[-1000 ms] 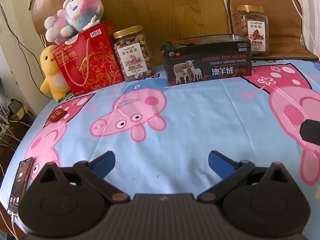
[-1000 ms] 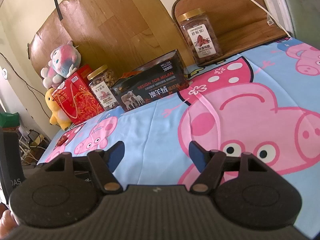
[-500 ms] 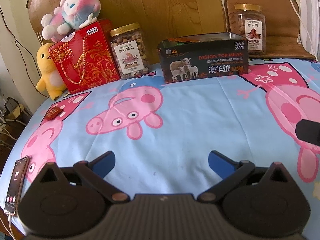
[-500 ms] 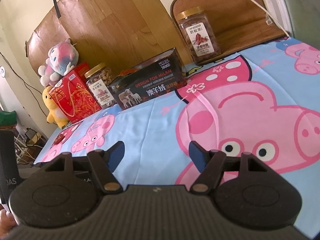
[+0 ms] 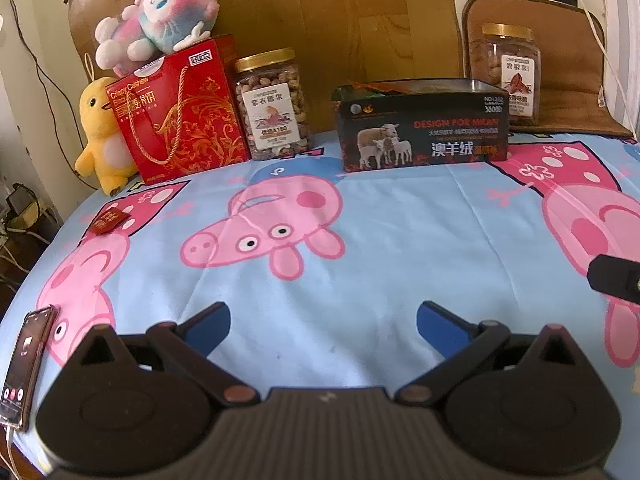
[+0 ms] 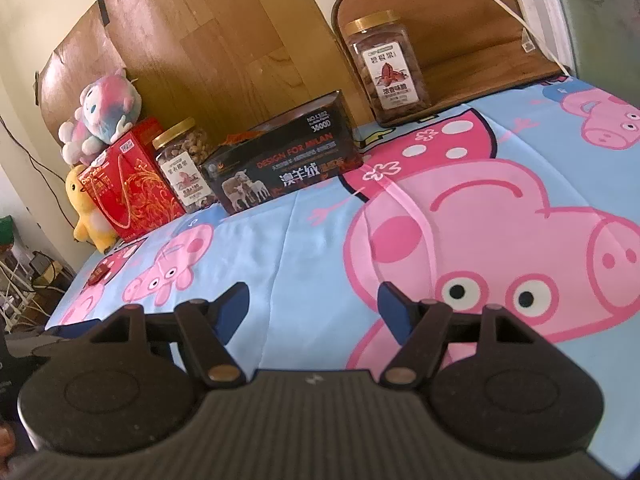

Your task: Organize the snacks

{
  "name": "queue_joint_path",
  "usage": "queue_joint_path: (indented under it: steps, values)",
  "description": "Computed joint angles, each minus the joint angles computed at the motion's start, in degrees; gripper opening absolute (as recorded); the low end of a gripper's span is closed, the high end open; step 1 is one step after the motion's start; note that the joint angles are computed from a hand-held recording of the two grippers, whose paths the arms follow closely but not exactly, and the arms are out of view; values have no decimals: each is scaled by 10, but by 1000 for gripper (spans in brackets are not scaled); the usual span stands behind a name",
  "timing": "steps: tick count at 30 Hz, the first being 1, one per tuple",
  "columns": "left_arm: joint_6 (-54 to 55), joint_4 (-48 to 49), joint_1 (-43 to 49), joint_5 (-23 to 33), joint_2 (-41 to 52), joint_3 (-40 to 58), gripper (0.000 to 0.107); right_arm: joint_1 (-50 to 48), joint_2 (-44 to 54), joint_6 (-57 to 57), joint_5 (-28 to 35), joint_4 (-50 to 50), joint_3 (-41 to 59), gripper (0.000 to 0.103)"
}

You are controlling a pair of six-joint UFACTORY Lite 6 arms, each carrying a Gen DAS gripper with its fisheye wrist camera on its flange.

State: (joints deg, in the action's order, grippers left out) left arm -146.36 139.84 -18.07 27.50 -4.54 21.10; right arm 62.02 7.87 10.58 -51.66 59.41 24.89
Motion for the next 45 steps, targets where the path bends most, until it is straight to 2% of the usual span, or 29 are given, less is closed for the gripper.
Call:
queue_joint_path:
  steps: [10, 34, 45]
  values:
    - [-60, 86, 33, -9, 10, -2, 103, 8, 26, -27, 6, 24, 37, 73]
    - [-82, 108, 31, -26, 14, 3, 103, 12, 40, -8, -7, 25, 37, 73]
    - [-77, 99, 21, -36, 11, 4, 103, 31, 41, -18, -34, 43, 33, 73]
